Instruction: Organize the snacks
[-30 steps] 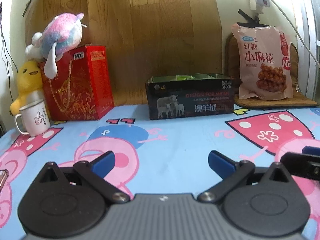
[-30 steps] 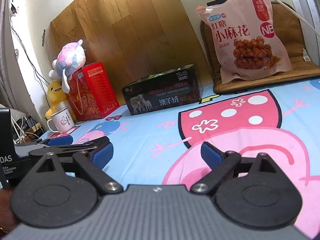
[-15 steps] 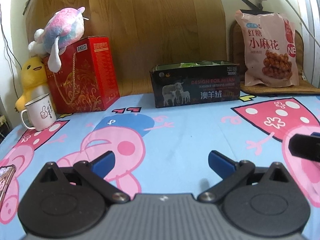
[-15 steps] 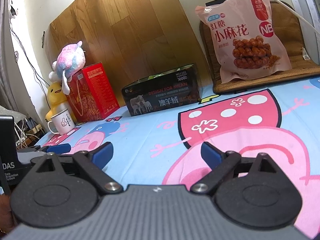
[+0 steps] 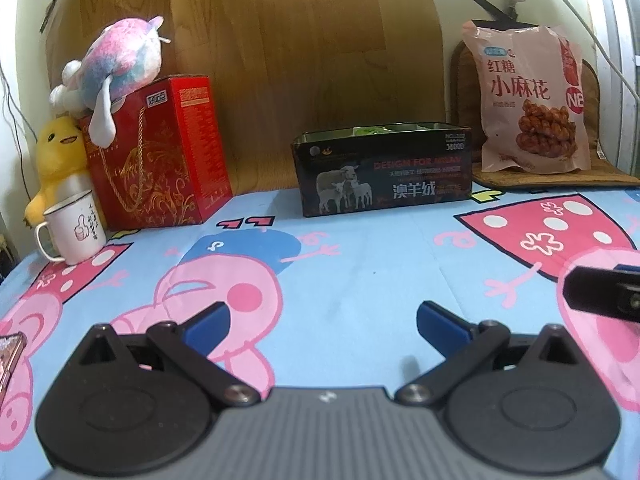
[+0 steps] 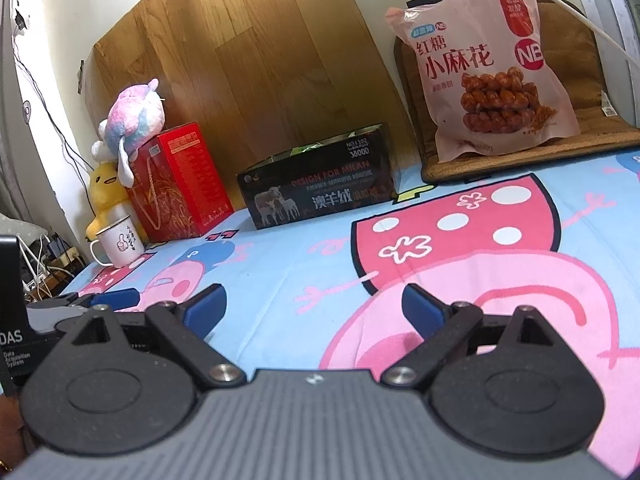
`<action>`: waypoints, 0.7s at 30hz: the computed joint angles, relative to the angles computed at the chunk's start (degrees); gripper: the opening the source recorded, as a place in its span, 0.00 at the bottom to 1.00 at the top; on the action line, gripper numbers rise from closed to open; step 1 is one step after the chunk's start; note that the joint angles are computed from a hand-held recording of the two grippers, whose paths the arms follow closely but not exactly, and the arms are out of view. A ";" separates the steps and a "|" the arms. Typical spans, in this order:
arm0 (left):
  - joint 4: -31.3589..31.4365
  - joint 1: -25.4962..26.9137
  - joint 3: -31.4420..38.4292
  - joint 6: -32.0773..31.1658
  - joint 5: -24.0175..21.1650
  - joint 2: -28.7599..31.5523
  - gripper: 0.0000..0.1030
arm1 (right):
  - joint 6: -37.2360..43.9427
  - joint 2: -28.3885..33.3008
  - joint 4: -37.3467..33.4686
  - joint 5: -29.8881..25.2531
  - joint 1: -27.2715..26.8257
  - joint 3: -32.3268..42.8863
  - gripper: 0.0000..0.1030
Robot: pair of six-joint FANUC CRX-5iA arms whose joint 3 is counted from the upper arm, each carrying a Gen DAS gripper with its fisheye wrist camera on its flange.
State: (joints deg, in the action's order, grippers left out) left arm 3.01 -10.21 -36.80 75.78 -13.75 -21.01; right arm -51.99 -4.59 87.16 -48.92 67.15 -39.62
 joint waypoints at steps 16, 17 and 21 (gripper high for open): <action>8.71 0.35 -2.76 -8.75 2.28 -0.37 1.00 | 1.15 -0.42 -0.36 2.75 -1.02 0.03 0.93; 8.92 0.37 -2.75 -8.89 2.24 -0.32 1.00 | 1.16 -0.45 -0.32 3.02 -1.14 0.02 0.93; 10.27 0.48 -3.18 -9.96 2.52 -0.40 1.00 | 1.16 -0.68 0.27 4.23 -1.83 -0.17 0.93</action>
